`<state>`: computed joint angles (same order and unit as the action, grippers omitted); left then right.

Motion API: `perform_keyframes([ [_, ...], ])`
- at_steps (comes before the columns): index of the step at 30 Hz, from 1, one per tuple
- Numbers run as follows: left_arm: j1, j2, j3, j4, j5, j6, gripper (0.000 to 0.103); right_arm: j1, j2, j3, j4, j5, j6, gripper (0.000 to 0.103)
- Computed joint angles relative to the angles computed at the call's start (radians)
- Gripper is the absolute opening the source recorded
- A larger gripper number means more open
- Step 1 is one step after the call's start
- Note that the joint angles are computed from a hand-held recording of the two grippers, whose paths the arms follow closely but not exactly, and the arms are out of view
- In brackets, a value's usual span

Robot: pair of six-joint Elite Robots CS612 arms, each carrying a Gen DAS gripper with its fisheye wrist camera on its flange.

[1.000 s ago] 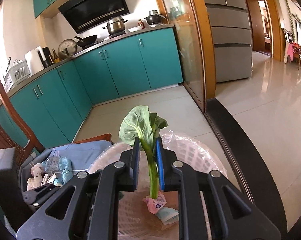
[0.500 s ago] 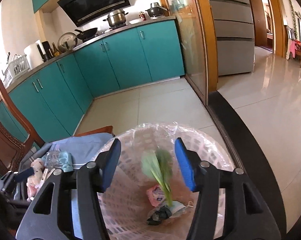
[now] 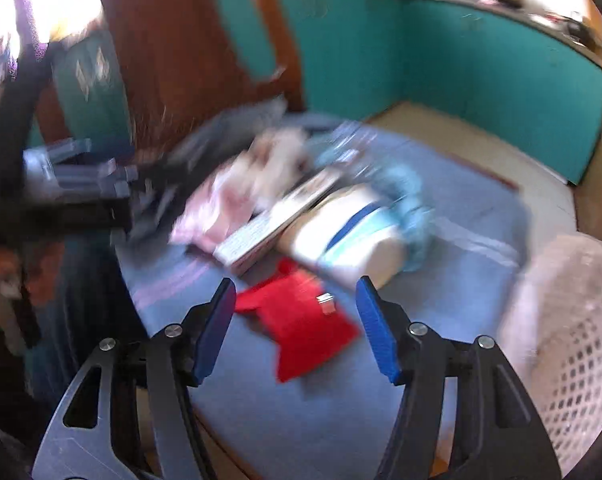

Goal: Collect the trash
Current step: 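Grasp the red snack packet with the right gripper while the left gripper grasps a white tissue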

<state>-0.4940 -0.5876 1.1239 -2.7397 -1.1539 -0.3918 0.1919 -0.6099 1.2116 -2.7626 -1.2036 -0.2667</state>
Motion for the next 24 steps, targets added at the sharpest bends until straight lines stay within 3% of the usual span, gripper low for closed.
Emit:
perform_keyframes([
  [3,0.004,-0.007,0.016,0.001,-0.011,-0.011,0.093,0.005,0.032,-0.056,0.095,-0.012,0.005,0.062],
  [8,0.017,0.006,-0.001,0.034,-0.063,-0.045,0.093,0.002,0.038,-0.067,0.129,0.022,-0.003,0.061],
  [12,0.020,0.015,-0.017,0.085,-0.082,-0.097,0.093,-0.004,0.030,-0.061,0.185,0.095,-0.042,0.053],
  [15,0.019,0.021,-0.024,0.087,-0.090,-0.105,0.093,-0.015,0.024,-0.059,0.226,0.177,-0.069,0.053],
  [17,0.019,0.028,-0.034,0.088,-0.091,-0.102,0.093,-0.014,0.017,-0.045,0.198,0.163,-0.066,0.054],
  [19,0.021,0.042,-0.055,0.098,-0.108,-0.109,0.093,-0.011,0.014,-0.038,0.173,0.146,-0.072,0.063],
  [24,0.039,0.095,-0.142,0.153,-0.206,-0.156,0.093,0.002,0.019,-0.048,0.186,0.092,-0.096,0.071],
])
